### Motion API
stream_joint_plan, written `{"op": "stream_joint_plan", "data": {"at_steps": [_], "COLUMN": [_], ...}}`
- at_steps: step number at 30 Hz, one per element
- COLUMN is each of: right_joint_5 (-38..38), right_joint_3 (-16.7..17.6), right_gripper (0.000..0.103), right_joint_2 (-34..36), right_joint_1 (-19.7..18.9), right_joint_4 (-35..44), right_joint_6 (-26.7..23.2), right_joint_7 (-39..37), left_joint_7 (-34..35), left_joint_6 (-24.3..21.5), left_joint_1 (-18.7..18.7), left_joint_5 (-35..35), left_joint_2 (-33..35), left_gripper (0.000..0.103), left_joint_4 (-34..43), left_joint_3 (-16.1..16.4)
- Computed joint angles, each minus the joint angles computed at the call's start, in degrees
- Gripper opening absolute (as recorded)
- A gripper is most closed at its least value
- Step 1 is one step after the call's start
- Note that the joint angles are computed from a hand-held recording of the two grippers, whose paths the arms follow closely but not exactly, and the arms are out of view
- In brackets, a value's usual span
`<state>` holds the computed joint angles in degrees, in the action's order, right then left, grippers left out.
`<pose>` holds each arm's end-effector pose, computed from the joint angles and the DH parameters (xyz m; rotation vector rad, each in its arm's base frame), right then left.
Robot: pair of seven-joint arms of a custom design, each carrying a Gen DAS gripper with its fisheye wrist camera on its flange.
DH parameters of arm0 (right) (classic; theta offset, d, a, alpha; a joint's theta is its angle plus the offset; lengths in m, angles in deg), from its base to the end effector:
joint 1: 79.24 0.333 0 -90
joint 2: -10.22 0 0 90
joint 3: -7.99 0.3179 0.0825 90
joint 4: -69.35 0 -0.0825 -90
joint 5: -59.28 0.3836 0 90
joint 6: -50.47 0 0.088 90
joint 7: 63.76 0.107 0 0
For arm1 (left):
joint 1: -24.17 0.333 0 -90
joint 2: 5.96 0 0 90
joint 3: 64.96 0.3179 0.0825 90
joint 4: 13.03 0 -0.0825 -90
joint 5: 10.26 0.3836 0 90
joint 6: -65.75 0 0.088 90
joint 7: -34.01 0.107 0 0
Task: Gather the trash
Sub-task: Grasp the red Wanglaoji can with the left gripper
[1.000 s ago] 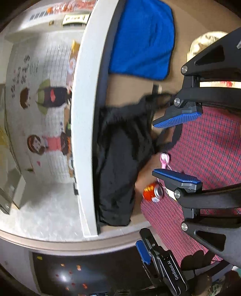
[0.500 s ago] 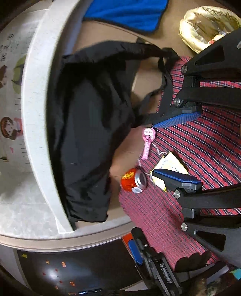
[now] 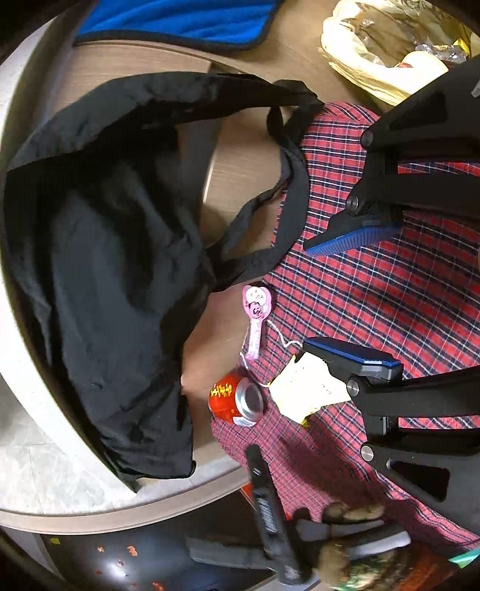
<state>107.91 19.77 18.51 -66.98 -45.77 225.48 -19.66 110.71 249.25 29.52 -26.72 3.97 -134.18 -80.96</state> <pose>0.5891 0.1924 0.4737 -1.8707 1.2538 -0.5062 0.6103 -0.0796 0.4463 -2.0954 1.4362 -1.1555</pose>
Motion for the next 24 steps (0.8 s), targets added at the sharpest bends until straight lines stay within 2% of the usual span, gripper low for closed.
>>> {"op": "stream_joint_plan", "data": {"at_steps": [1, 3, 6, 9, 12, 14, 16, 18, 20, 22, 23, 24], "right_joint_5": [1.5, 3.5, 5.1, 4.9, 4.6, 4.7, 4.7, 4.6, 4.8, 5.8, 5.7, 4.4], "right_joint_3": [0.5, 0.9, 0.9, 0.4, 0.2, 0.3, 0.6, 0.9, 1.2, 1.7, 1.9, 1.6], "right_gripper": [0.043, 0.043, 0.043, 0.043, 0.043, 0.043, 0.043, 0.043, 0.043, 0.043, 0.043, 0.043], "right_joint_2": [0.3, 0.5, 0.7, 1.3, 2.0, 2.5, 2.8, 3.2, 3.7, 4.0, 4.4, 4.7], "right_joint_1": [-0.6, -1.1, -1.4, -1.3, -1.7, -2.1, -2.3, -2.3, -2.2, -2.0, -1.5, -0.7], "right_joint_4": [0.2, 0.3, 0.3, 0.2, 0.6, 1.1, 1.6, 2.4, 3.5, 4.7, 5.4, 5.9], "right_joint_6": [-0.2, -0.2, -0.5, -0.2, -0.9, -1.4, -2.0, -2.9, -4.3, -5.7, -6.2, -6.2], "right_joint_7": [-1.4, -3.4, -5.4, -6.0, -5.7, -5.3, -5.3, -5.3, -5.4, -6.1, -6.3, -5.6], "left_joint_7": [-1.2, -5.6, -8.3, -12.4, -15.9, -16.9, -19.1, -17.6, -14.6, -7.9, -6.4, -5.6], "left_joint_6": [-0.5, -1.2, -1.6, -3.6, -8.3, -8.1, -9.6, -11.3, -10.8, -9.5, -9.4, -8.9], "left_joint_1": [-0.2, -2.7, -0.9, -4.3, -6.5, -5.8, -6.8, -4.2, -2.1, 2.6, 3.3, 2.3], "left_joint_5": [-0.5, 0.0, -0.9, 2.0, 5.3, 5.5, 6.7, 5.8, 4.8, 0.2, -0.3, 0.4], "left_joint_2": [1.5, 4.4, 8.6, 11.8, 14.3, 14.7, 14.2, 13.6, 12.1, 10.0, 8.7, 6.8], "left_gripper": [0.065, 0.065, 0.065, 0.065, 0.065, 0.065, 0.065, 0.060, 0.044, 0.038, 0.038, 0.037], "left_joint_4": [1.8, 5.2, 9.8, 14.4, 18.6, 19.0, 18.9, 18.8, 17.0, 14.3, 12.9, 10.9], "left_joint_3": [0.5, 3.8, 2.5, 7.0, 10.1, 9.1, 10.3, 7.2, 4.7, -0.8, -1.5, -0.3]}}
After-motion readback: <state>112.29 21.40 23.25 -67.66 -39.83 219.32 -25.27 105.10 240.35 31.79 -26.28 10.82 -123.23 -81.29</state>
